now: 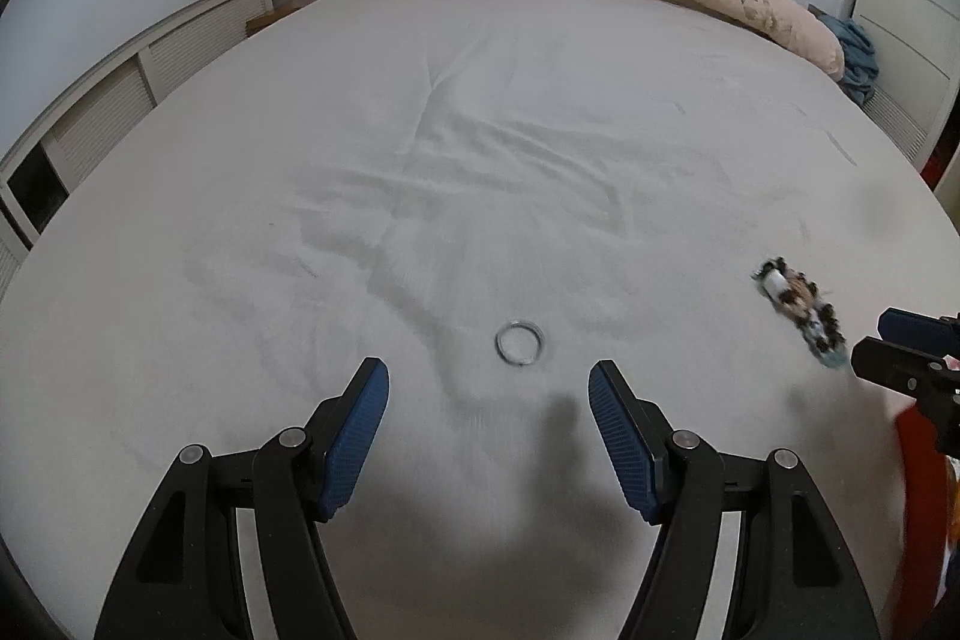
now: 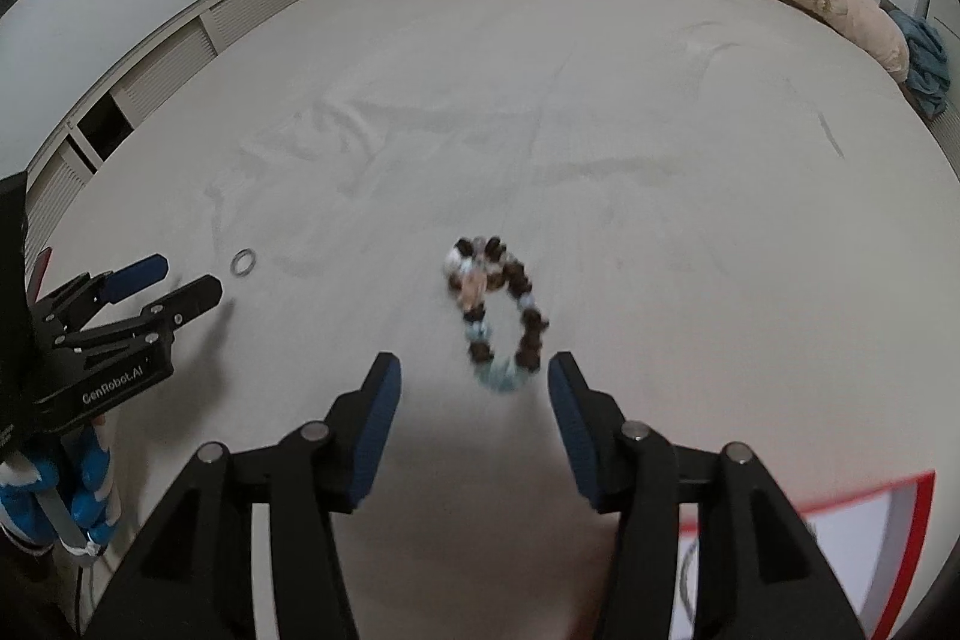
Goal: Organize jewelry
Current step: 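Grasp the small silver ring with the left tool while the right tool grasps the beaded bracelet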
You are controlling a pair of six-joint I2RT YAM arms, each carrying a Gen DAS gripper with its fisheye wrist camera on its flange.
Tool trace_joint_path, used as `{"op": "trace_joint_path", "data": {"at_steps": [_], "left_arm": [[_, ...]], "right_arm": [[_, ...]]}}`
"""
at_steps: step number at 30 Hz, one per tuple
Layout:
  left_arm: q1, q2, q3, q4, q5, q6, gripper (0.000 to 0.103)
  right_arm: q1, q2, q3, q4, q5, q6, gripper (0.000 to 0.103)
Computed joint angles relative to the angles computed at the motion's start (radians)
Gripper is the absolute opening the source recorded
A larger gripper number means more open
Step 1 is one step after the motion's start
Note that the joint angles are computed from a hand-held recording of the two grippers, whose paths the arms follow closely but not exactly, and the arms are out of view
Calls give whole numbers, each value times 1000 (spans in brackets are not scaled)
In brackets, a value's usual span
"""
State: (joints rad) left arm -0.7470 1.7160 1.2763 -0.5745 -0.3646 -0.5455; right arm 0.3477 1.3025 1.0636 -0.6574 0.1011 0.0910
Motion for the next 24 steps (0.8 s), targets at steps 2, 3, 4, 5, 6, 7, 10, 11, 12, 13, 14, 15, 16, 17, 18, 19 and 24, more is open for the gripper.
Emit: {"op": "trace_joint_path", "data": {"at_steps": [2, 3, 4, 5, 6, 7, 10, 11, 12, 13, 14, 15, 16, 17, 18, 19, 24], "left_arm": [[4, 9, -2, 11, -2, 3, 68], [6, 11, -2, 17, 0, 5, 68], [6, 12, -3, 21, -2, 7, 68], [5, 15, -1, 22, -5, 10, 68], [4, 22, 3, 22, -11, 13, 68], [4, 24, 3, 22, -14, 15, 68], [7, 32, 3, 31, -10, 11, 68], [6, 35, 4, 31, -14, 11, 68], [6, 39, 6, 33, -17, 13, 68], [4, 46, 13, 32, -19, 14, 68], [4, 47, 13, 33, -20, 15, 68], [5, 51, 17, 34, -19, 17, 68], [6, 53, 17, 36, -19, 19, 68], [6, 53, 16, 37, -18, 20, 68], [9, 54, 15, 40, -15, 23, 68], [12, 53, 13, 41, -13, 25, 68], [22, 55, 13, 44, 1, 26, 68]], "right_arm": [[-11, 29, 13, 17, -5, -9, 49], [-18, 40, 18, 25, -9, -14, 50], [-22, 44, 19, 30, -11, -18, 50], [-25, 50, 19, 38, -12, -19, 50], [-31, 57, 21, 44, -17, -23, 50], [-35, 61, 20, 48, -19, -23, 50], [-36, 78, 21, 61, -17, -21, 50], [-39, 85, 25, 62, -17, -22, 50], [-43, 90, 27, 62, -19, -25, 50], [-50, 99, 33, 61, -22, -30, 50], [-50, 104, 34, 62, -22, -29, 50], [-50, 106, 33, 64, -23, -26, 50], [-49, 109, 34, 65, -22, -26, 50], [-46, 114, 37, 67, -18, -25, 50], [-41, 124, 44, 66, -14, -24, 50], [-39, 130, 46, 67, -11, -24, 50], [-26, 164, 67, 61, 4, -19, 51]]}}
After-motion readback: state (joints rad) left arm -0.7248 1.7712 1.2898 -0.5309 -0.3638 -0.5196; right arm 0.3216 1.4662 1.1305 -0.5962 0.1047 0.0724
